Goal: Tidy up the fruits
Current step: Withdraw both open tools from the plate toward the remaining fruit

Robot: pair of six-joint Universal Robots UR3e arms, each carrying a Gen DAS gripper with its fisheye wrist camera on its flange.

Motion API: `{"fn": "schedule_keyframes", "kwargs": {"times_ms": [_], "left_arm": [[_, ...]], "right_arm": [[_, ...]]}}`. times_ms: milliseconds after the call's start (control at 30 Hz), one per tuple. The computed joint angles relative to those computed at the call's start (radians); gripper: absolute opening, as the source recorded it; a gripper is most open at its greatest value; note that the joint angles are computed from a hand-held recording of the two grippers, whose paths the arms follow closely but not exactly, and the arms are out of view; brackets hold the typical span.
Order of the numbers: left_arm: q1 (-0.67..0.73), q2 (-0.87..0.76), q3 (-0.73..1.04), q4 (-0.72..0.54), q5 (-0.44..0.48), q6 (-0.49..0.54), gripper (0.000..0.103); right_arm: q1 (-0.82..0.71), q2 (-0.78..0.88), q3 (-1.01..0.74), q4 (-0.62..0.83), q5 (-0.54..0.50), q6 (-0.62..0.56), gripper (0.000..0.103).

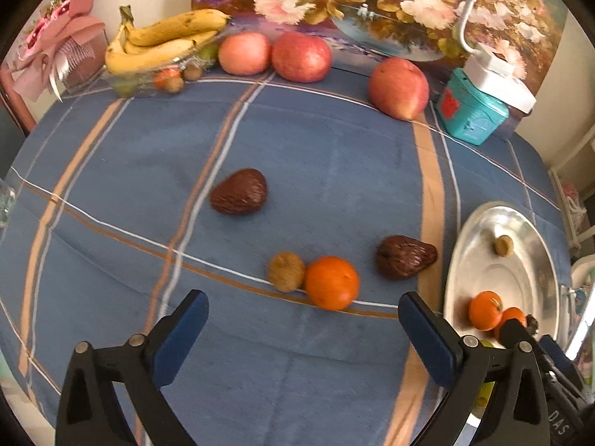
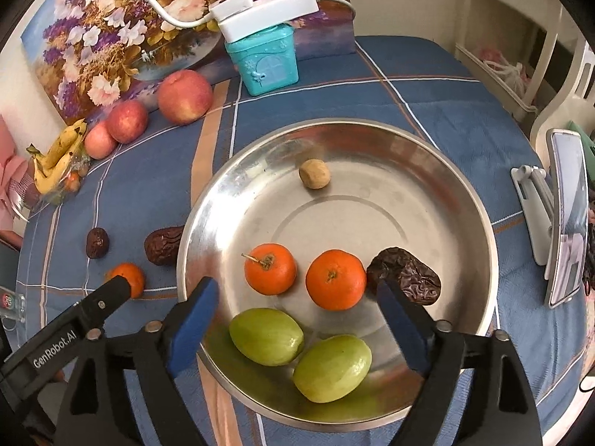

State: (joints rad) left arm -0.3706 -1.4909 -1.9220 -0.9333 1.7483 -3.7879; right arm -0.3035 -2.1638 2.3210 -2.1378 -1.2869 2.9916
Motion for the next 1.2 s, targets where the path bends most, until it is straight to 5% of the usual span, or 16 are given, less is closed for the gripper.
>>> {"fn": "schedule_keyframes", "kwargs": {"times_ms": [600,933,1200], "left_arm": [[0.234,0.213,-0.086,-0.090,0.072,0.204,0.103],[0.356,0.272,-0.167,0.015,-0.074,0.257,0.103],[0.389,0.183,-0.180,0.098,-0.160,0.297,0.102]], "right_arm": [[0.217,0.093,-0.025,-0.189,-0.099,0.103,0.102],[0.455,0.266,-0.105,-0.325,-0.204,0.190,0.102],[0.505,0.401,-0.187,-0.377,-0.166,0.208,0.102]]}}
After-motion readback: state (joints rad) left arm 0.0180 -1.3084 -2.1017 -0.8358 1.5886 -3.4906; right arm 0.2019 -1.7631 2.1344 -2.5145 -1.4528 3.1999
